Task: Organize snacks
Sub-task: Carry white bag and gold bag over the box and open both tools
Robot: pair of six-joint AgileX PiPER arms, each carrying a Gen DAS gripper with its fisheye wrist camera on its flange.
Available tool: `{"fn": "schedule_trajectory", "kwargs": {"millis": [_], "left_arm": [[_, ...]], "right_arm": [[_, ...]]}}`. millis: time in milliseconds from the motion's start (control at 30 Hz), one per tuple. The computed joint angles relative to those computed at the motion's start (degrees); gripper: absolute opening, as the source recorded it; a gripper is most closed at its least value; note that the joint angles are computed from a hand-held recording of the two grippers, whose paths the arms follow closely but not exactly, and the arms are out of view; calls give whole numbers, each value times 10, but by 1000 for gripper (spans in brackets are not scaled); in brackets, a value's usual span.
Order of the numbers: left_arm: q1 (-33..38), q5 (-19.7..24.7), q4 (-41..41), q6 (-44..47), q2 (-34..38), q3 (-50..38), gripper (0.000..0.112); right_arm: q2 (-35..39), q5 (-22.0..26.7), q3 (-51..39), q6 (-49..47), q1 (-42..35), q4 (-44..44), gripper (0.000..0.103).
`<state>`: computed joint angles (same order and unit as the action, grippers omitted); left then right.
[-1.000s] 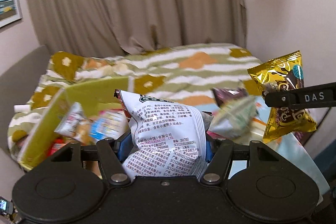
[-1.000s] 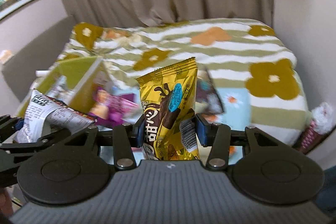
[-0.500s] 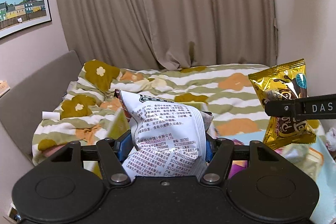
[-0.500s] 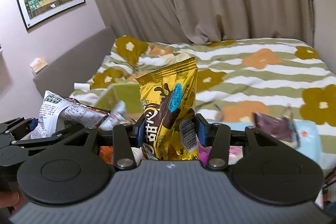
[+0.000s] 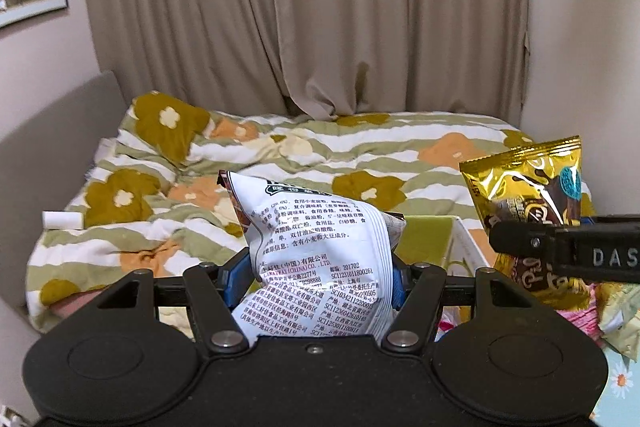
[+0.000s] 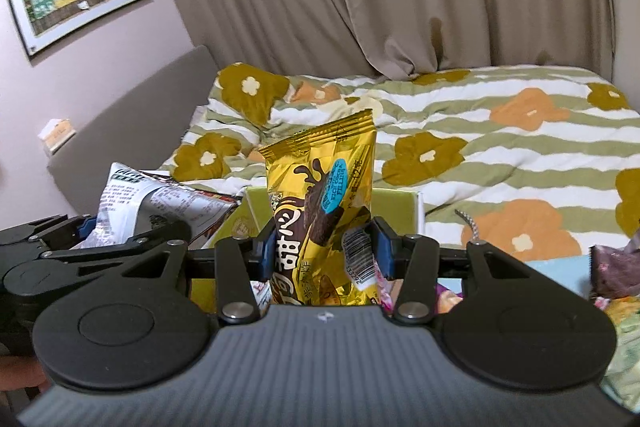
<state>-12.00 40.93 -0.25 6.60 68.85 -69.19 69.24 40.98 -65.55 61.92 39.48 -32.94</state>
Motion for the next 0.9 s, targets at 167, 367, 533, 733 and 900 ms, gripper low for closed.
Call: {"fn": "schedule_trajectory", "kwargs": {"millis": [167,367,533,733,900], "left_arm": [[31,-12,-85,81,67,-28,68],[36,-19,-88,74,111,-46,100],[50,-11,-77,62,93,-30,102],[69,10,-62,37,54,-7,102],[79,15,-49,14,41,1,103]], "right_arm": [[54,14,-32,36,-1,-14,62],[85,7,-41,28,-24,11,62],[98,-10,-41,12,-41,35,62],[105,-26,-46,-49,-65,88,62],[131,-22,-77,-113,-89,135,62]]}}
